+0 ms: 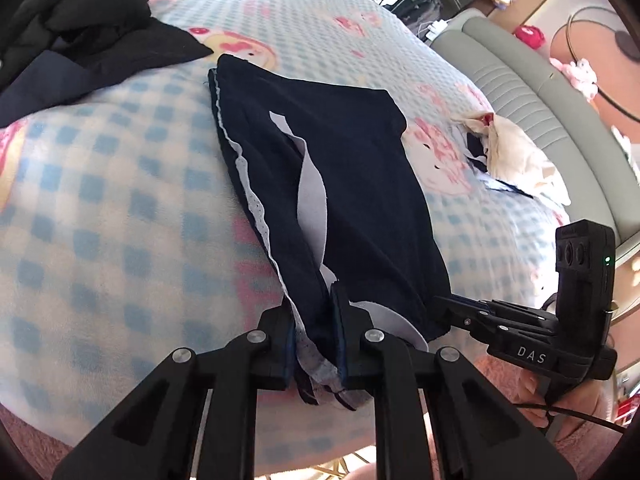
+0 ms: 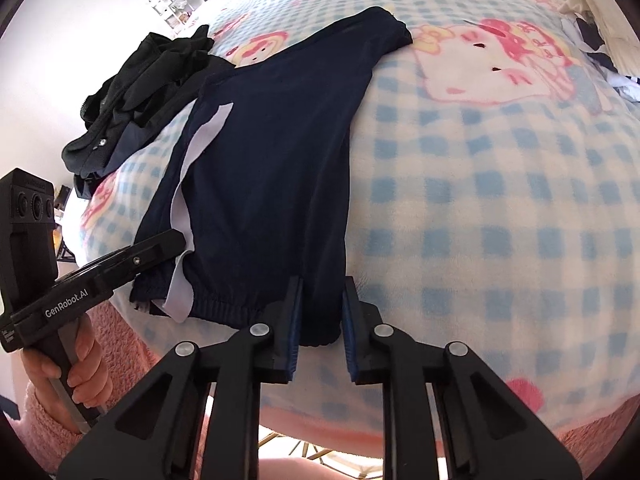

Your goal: Fold clothes

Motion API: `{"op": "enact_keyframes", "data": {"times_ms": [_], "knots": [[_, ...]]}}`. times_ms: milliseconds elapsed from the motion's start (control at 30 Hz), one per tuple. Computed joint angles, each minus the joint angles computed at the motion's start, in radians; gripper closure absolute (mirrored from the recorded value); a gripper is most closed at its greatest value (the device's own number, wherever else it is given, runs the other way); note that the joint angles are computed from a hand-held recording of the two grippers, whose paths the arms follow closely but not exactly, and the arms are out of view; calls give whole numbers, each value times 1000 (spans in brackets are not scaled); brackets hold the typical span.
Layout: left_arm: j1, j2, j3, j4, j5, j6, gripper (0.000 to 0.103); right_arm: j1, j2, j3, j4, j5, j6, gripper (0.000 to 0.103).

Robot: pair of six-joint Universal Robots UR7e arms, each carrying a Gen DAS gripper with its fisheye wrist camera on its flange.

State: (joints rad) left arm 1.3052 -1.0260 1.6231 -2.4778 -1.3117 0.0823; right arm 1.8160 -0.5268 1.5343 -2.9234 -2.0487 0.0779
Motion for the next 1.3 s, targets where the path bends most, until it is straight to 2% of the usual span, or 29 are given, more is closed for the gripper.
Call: {"op": "enact_keyframes", "data": {"times_ms": [67,133,167,200,233,300,400,567,667,700,733,800,867,900,1000,1033,1133,1200,1233,1267,1300], "knots": [[6,-4,-12,47,-15,-3,86,8,-9,8,1,2,-6,87],[19,-16,-8,47,-64,39,68,19,-15,14,4,-10,-7,86],[25,-18,-10,31,-78,47,43,25,-15,14,10,-31,4,86],[30,-17,-16,14,-84,47,32,28,-13,13,16,-53,20,80],[34,-15,-23,-2,-90,47,32,28,-13,12,18,-62,30,73],[36,-3,-51,-26,-65,34,32,20,-29,25,-1,-56,49,66],[48,34,-116,-6,-80,20,32,9,-58,41,-51,-45,64,62],[66,102,-201,28,-110,1,32,7,-67,7,-59,-108,35,62],[88,133,-206,-15,-176,-82,31,-13,-60,-26,-19,-47,18,60],[95,136,-196,-36,-194,-105,31,-20,-54,-42,6,-35,14,56],[97,135,-184,-52,-199,-107,31,-23,-41,-67,37,-31,14,52],[94,130,-158,-80,-197,-90,31,-31,-6,-127,105,-14,20,50],[90,123,-145,-73,-196,-61,33,-38,18,-157,135,17,22,48],[92,119,-142,-65,-209,-53,33,-39,26,-161,133,25,20,44],[117,125,-168,-4,-327,-68,34,-45,42,-177,111,51,-3,36],[120,125,-168,-6,-333,-76,34,-49,44,-180,105,60,-10,36],[118,127,-162,-22,-309,-84,43,-57,42,-177,73,107,1,37],[109,127,-158,-19,-273,-68,45,-55,45,-177,72,141,-27,38],[102,125,-157,-14,-245,-57,47,-51,57,-194,97,131,-39,39],[96,123,-156,-10,-217,-45,58,-46,72,-211,123,109,-46,41],[89,122,-155,-6,-188,-34,79,-41,87,-225,142,81,-48,53]]}}
